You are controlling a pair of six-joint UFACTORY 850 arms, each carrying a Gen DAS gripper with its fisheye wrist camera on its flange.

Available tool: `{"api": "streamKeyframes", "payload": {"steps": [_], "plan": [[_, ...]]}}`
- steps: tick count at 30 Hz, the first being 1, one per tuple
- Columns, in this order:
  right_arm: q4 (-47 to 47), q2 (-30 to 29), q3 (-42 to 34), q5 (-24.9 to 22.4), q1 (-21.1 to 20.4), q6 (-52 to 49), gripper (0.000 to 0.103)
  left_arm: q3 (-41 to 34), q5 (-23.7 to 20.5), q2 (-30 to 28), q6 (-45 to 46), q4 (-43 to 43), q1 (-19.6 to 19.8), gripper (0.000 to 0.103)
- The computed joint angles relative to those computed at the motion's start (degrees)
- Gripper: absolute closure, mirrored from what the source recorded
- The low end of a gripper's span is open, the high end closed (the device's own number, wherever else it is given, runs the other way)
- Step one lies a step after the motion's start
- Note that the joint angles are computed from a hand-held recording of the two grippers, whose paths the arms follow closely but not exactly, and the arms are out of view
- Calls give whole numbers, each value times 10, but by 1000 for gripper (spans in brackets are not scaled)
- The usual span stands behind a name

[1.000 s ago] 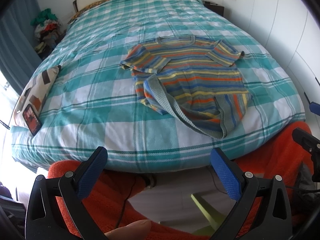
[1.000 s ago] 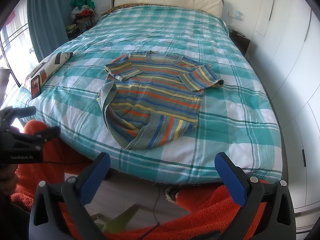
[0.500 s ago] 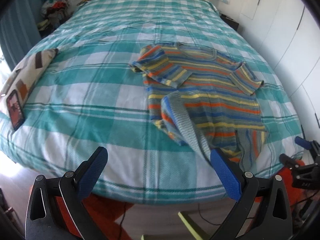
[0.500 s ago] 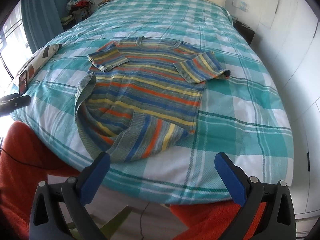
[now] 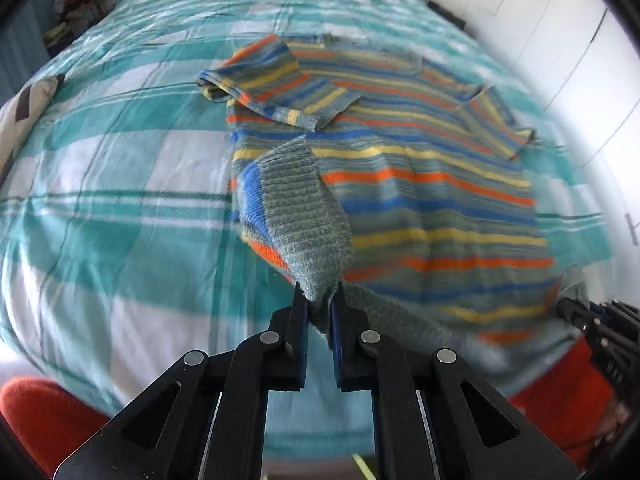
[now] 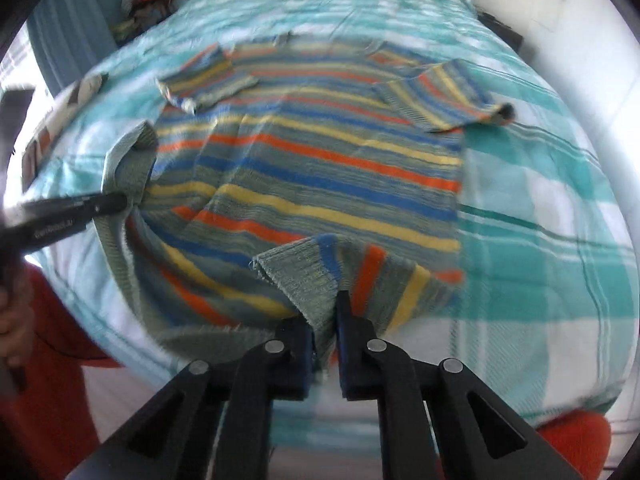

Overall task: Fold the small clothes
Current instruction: 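Grasp the folded-up grey ribbed hem of the striped sweater with both tools, then pull the hem with both tools toward the bed edge, unfolding the sweater body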

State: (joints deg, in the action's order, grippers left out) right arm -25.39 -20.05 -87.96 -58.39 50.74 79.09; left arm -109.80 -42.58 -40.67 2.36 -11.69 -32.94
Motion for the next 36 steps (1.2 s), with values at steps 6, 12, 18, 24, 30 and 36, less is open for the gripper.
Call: {"api": "streamKeyframes", "payload": {"steps": [6,12,18,24,30,36], "plan": [[67,90,92,-20,32,96,93,158,-46,104,17,20,12,95],[49,181,205,71,23,247,46,194,-5,134,-30,-22,61,32],[2,249,311,238,-14,332,44,130,-7,66,-13,-122,90,39],[209,216,320,340,-60,55,95,82,-64,23,65,-117,62,98],[177,233,280,264,-49,69,98,97,-86,63,88,-158,76,101],[292,189,288,243,-74,0,98,62,-124,23,2,-29,49,101]]}}
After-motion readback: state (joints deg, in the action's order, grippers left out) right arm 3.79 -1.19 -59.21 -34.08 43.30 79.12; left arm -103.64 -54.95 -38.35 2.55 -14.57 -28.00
